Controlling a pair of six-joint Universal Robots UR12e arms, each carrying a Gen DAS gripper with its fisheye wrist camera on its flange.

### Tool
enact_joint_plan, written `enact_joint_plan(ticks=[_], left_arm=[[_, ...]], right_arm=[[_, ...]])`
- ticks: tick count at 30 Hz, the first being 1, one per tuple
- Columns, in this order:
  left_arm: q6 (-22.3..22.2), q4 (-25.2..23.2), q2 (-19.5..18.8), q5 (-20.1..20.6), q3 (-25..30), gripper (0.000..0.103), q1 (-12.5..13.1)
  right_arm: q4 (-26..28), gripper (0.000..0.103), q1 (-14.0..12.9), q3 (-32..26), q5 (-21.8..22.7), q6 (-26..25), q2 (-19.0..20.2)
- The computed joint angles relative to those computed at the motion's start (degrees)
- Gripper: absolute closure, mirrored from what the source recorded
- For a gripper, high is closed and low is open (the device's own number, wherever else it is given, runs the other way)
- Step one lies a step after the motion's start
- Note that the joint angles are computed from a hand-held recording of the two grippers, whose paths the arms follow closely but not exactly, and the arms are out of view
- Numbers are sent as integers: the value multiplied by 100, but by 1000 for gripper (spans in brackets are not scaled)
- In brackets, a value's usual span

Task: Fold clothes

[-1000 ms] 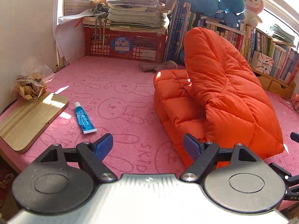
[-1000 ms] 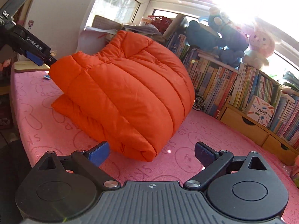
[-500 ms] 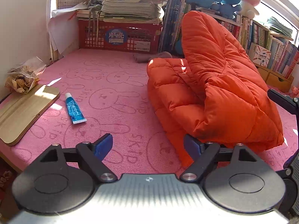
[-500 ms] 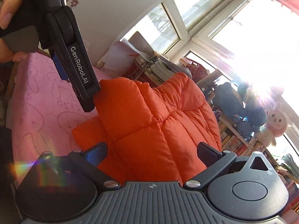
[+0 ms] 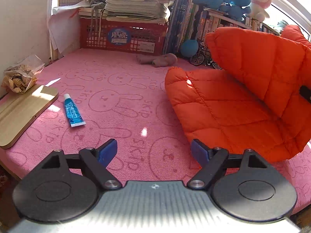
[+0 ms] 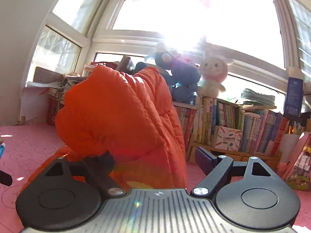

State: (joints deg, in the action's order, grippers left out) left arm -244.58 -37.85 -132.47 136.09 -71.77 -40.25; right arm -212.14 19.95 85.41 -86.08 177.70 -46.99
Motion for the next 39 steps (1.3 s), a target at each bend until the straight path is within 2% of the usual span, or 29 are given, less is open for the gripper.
enact_joint_plan(ticks=[3, 5, 8, 10, 14, 16, 17, 19, 21, 22, 24, 25, 26, 27, 31, 34, 38, 39], left_arm=[[213, 234, -82, -30, 91, 19, 12], [468, 526, -156, -37, 169, 19, 10], [910, 790, -291, -40, 352, 19, -1], [1082, 768, -364, -47, 469, 18, -2], [1122, 574, -438, -55, 597, 18, 13], [1166, 685, -442, -74, 581, 18, 35], [1185, 766, -443, -120, 564, 18, 56], [1119, 816, -459, -252, 567, 18, 111], [1039, 898, -494, -388, 580, 18, 169], [997, 948, -514, -463, 587, 18, 201], [947, 1056, -551, -576, 610, 18, 255], [922, 1090, -570, -621, 626, 18, 281], [903, 1047, -586, -618, 661, 18, 301], [897, 1005, -603, -608, 699, 18, 321], [1128, 768, -710, -392, 954, 18, 342], [1353, 412, -869, 91, 1307, 18, 288], [1543, 55, -1067, 774, 1721, 18, 154], [1620, 27, -1119, 912, 1818, 18, 117]], right_arm=[[694, 23, -272, 87, -483, 1355, -144], [1140, 25, -420, 184, -709, 1758, -235], [1547, 25, -534, 263, -918, 1794, -281], [1704, 25, -590, 286, -811, 1751, -290], [1540, 25, -606, 315, -775, 1648, -273], [1264, 20, -594, 300, -930, 1458, -241], [1103, 16, -626, 252, -860, 1306, -213], [1040, 4, -747, 106, -472, 1069, -167], [1342, 0, -968, -128, 358, 1269, -101], [1590, 0, -1117, -272, 958, 1364, -69], [2679, 1, -1360, -729, 2158, 1673, 93], [3272, 17, -1451, -875, 2621, 1579, 108], [3709, 31, -1494, -971, 2843, 1476, 122], [3932, 52, -1504, -939, 2826, 1222, 76], [4099, 64, -1525, -382, 2498, 392, -293], [4238, 64, -1552, -33, 2134, 218, -509], [3898, 63, -1450, 197, 1520, -46, -651], [3803, 58, -1422, 249, 1363, -118, -682]])
